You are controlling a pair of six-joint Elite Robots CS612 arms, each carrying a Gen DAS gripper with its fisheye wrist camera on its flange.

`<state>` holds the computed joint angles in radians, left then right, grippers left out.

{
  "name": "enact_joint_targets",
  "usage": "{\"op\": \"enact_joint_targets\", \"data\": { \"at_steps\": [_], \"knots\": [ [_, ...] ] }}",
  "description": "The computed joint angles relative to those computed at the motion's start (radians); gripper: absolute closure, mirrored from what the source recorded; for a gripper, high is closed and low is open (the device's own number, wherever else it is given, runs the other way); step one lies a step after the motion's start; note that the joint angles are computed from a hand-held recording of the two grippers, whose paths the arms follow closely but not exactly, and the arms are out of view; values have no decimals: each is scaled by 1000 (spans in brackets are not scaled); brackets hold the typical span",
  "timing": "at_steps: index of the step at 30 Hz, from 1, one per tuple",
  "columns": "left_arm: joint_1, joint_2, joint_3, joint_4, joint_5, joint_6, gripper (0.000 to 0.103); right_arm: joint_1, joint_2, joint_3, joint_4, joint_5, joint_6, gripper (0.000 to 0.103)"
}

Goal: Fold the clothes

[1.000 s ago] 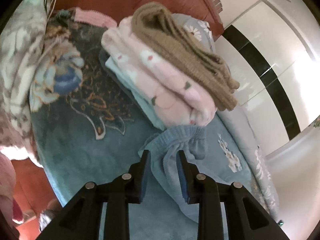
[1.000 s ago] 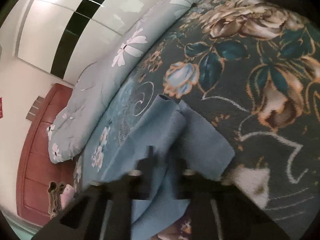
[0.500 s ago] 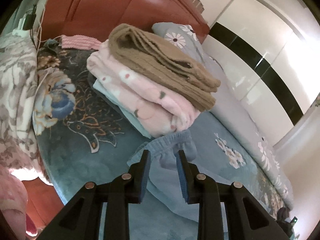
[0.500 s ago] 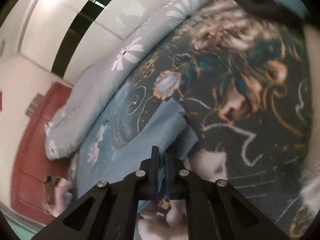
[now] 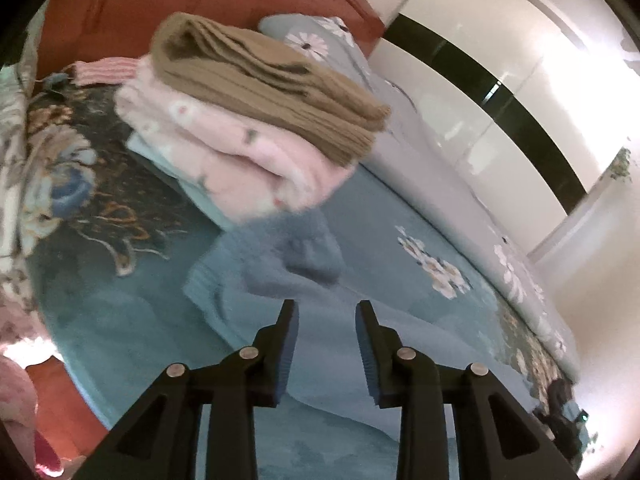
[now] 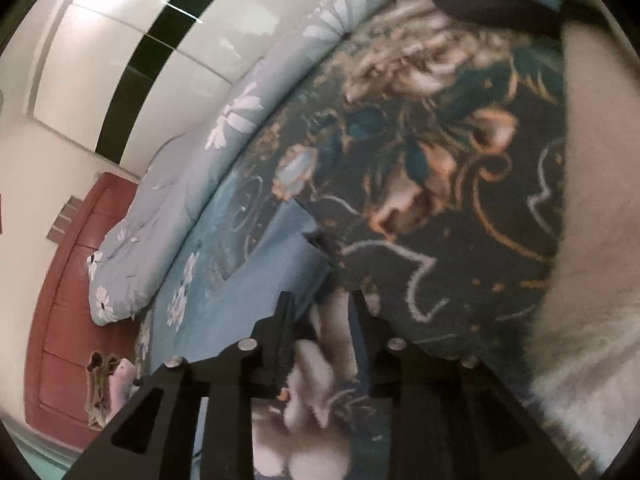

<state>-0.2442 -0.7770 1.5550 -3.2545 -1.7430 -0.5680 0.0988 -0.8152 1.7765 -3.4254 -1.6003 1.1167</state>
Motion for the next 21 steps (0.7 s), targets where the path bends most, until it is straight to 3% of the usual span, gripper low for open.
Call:
{"op": "enact_joint_targets", "data": {
  "at_steps": [9,10,12,21],
  "knots": [
    [-19,4,-11,53,-52,44,70,-7,60,-84,-38,22,18,75],
    [-20,4,-13,59,-53,45,70,-7,61,-88,-34,18,21,77],
    [-22,5,-15,72,-58,46,70,-6,61,-94,-19,11,26,97],
    [-28,2,-13,87,-83,51,70,-8,45,-56,-96,-7,27,100]
  ]
}}
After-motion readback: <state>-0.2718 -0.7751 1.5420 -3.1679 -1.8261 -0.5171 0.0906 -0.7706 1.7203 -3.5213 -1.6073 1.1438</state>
